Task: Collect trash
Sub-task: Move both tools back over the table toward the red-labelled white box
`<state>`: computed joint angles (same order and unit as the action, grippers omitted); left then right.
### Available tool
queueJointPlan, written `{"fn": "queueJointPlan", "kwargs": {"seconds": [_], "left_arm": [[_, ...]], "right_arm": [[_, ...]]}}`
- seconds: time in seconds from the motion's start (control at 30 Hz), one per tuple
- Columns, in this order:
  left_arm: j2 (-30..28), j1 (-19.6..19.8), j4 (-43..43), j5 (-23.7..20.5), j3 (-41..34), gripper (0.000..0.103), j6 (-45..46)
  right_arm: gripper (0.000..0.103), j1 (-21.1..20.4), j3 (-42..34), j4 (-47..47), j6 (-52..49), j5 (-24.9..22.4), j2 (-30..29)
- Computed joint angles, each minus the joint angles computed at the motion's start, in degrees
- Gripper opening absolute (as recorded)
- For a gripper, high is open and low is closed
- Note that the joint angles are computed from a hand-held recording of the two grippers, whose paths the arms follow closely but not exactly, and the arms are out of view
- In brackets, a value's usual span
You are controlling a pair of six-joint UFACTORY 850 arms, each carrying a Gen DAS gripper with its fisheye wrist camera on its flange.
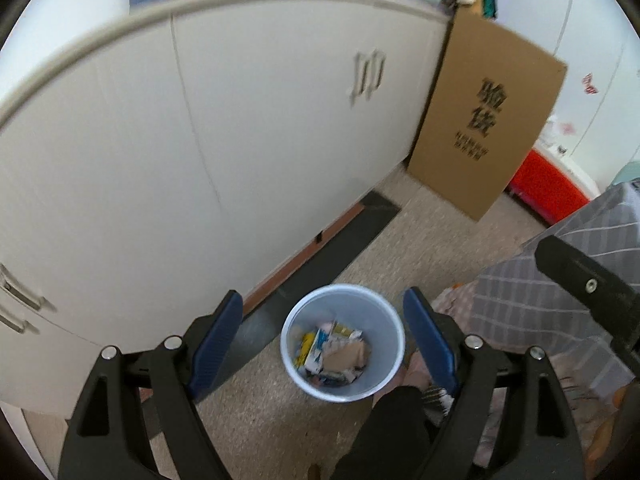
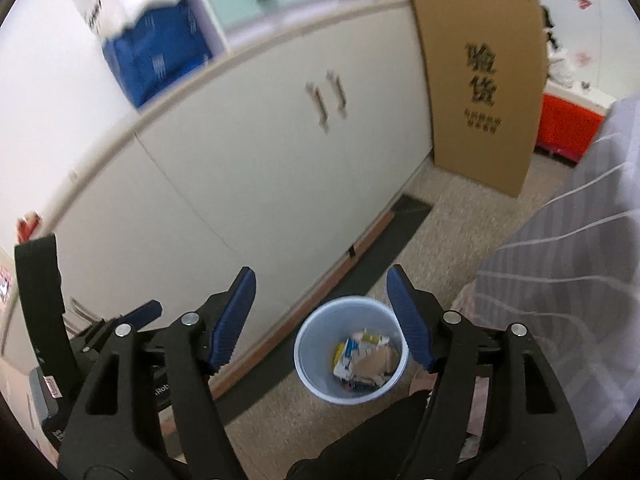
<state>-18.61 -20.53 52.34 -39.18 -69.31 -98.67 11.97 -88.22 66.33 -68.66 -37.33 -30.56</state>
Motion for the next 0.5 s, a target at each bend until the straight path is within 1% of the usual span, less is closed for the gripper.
{"fn": "queueJointPlan", "kwargs": {"seconds": [0.17,0.23,0.37,0.47,0.5], "left_arm": [[0.2,-4.5,4.5,-5.3,-4.8,0.084,-1.1],[-0.5,-6.8,6.4,-7.3,-8.1,0.085,-0.4],[-3.4,-10.0,7.6,-8.6,-15.2,0.087,2.8],[-7.5,-12.0,6.9,-8.1,-22.5,0.087,7.0],[-9.6,-12.6,5.8,-7.9,-26.2,0.087,9.7]], "right_arm": [[0.07,-5.2,1.6,7.3,-4.8,-2.4,4.4],[0.07,-7.5,2.0,9.3,-6.1,-3.1,5.6],[0.071,-12.3,1.4,12.0,-7.5,-4.0,6.6],[0.071,-16.2,0.2,12.5,-7.2,-3.9,6.3],[0.071,-17.3,0.0,12.7,-7.3,-3.6,6.2]]}}
